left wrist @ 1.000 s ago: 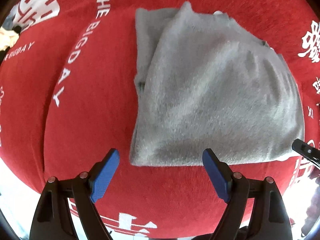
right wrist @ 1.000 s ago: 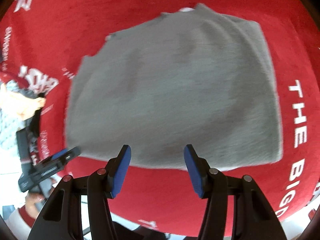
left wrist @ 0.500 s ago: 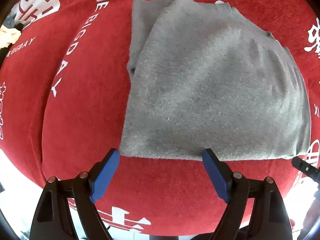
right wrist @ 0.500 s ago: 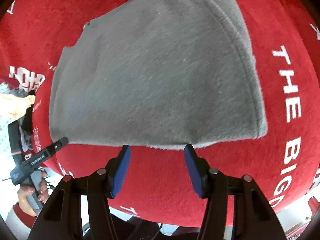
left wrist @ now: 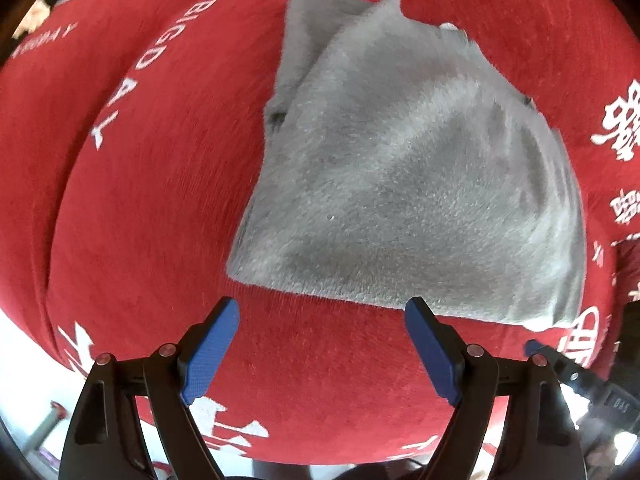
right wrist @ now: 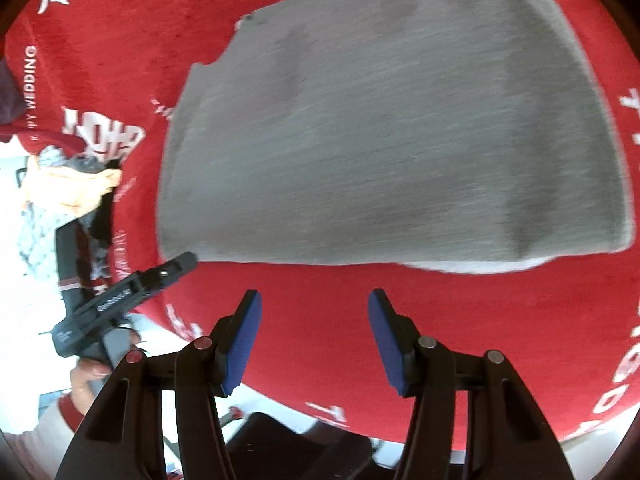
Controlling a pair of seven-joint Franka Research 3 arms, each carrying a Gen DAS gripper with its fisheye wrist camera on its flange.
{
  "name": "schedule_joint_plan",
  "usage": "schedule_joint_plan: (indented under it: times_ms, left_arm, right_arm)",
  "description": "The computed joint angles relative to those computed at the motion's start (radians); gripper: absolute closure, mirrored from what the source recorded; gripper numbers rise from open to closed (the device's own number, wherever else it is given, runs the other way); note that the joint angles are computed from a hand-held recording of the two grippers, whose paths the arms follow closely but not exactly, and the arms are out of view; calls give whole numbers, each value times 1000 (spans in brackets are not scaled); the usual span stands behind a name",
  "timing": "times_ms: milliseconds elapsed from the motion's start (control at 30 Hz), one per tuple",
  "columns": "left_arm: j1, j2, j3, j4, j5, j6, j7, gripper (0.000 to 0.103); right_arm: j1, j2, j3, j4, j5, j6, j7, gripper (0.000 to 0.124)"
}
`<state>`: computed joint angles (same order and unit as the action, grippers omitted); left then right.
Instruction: Fold small clothes
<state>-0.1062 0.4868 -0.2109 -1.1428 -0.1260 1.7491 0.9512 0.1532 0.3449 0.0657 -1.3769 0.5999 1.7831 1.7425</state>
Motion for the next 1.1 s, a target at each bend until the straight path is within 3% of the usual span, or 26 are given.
schedule_joint_plan:
  times_ms: [233,400,533,800,833,867,933,1100]
  left_arm:
    - [91,-156,-13,-273,-213,206,36,18]
    - [102,-207,-12,-373,-336,326,34,18]
    - [112,-222,-10,-396,-401,358,66,18]
    - [112,-219,-16,-415,-483,420,98,18]
    - [113,-220,-17,-420,-493,426,101,18]
    - [113,-221,-18,-425,-502,433,104,18]
    - [111,-216,-21,-427,-519,452,101,18]
    - [108,-192,-37,-429,-605,554,103,18]
  right_arm:
    - [-6,13,45,-91,238,123,13,64]
    - [4,35,65,-131,336,221,20,64]
    - [12,25,79,-176,405,327,2,64]
    - [35,75,103,-143,470,453,48,64]
    - [38,92,103,-121,462,452,80,67]
    - [36,99,104,-110,452,445,103,87]
    - [31,118,108,-80,436,433,129,115]
    - [-9,120,138,-51,505,415,35,115]
